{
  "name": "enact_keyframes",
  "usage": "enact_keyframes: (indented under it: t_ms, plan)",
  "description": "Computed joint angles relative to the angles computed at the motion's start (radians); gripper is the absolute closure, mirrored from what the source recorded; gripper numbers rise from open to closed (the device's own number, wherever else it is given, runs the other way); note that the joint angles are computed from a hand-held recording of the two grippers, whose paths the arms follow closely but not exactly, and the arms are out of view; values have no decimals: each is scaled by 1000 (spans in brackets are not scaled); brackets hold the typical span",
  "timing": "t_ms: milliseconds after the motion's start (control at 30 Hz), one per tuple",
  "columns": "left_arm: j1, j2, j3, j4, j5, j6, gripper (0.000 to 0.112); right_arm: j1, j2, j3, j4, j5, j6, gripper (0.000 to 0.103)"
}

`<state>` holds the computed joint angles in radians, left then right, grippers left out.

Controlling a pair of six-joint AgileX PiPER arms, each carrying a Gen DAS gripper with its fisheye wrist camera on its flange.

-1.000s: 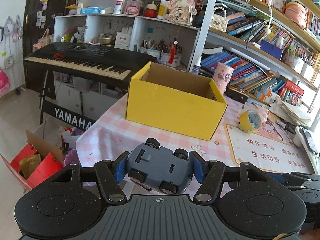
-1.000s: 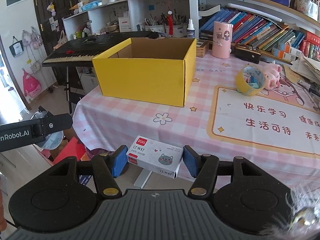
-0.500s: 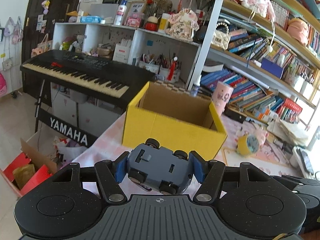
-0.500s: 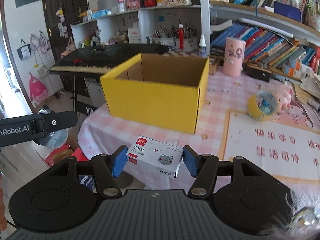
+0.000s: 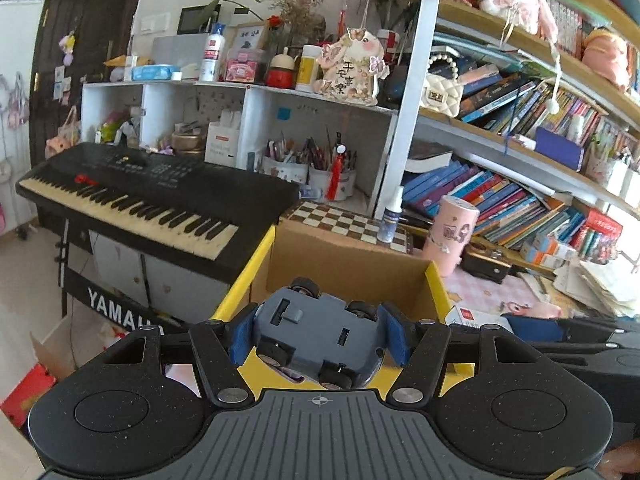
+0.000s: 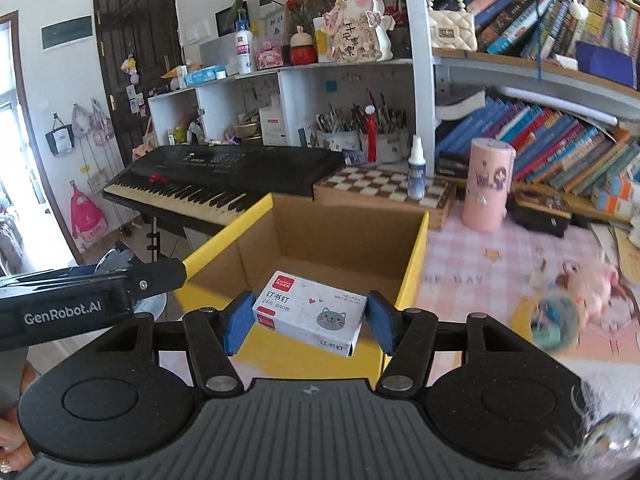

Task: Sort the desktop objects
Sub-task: 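Lower both tools into the yellow box and open them, releasing car and box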

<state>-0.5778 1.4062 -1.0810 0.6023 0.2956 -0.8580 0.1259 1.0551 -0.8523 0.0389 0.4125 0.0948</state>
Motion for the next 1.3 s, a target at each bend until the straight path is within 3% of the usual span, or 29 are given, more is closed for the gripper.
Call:
enact_keyframes:
  t_ms: [200,433,700,900,1033,1200,1300]
  plan:
    - [7,144,-159,34,56,-31,49,-154,204,-152,394,17,-465,45]
    - [20,323,-368,-78,145,119,48,-228,442,-368,588,92,-765,45]
    - [35,552,-664,-239,322,317,48,-212,774,-775,407,293,-1008,45]
    - [45,689,-859,-349,483,434,48,-204,996,-1074,302,535,-1116,45]
    - [36,737,-927,-377,558,492,48,-174,1077,-1185,196,626,-1200,45]
    - [21,752,-938,-391,588,498,48,-159,1145,-1274,111,745,-1284,45]
    - [12,759,-952,-380,602,509,48,-165,1129,-1243,109,733,-1321,45]
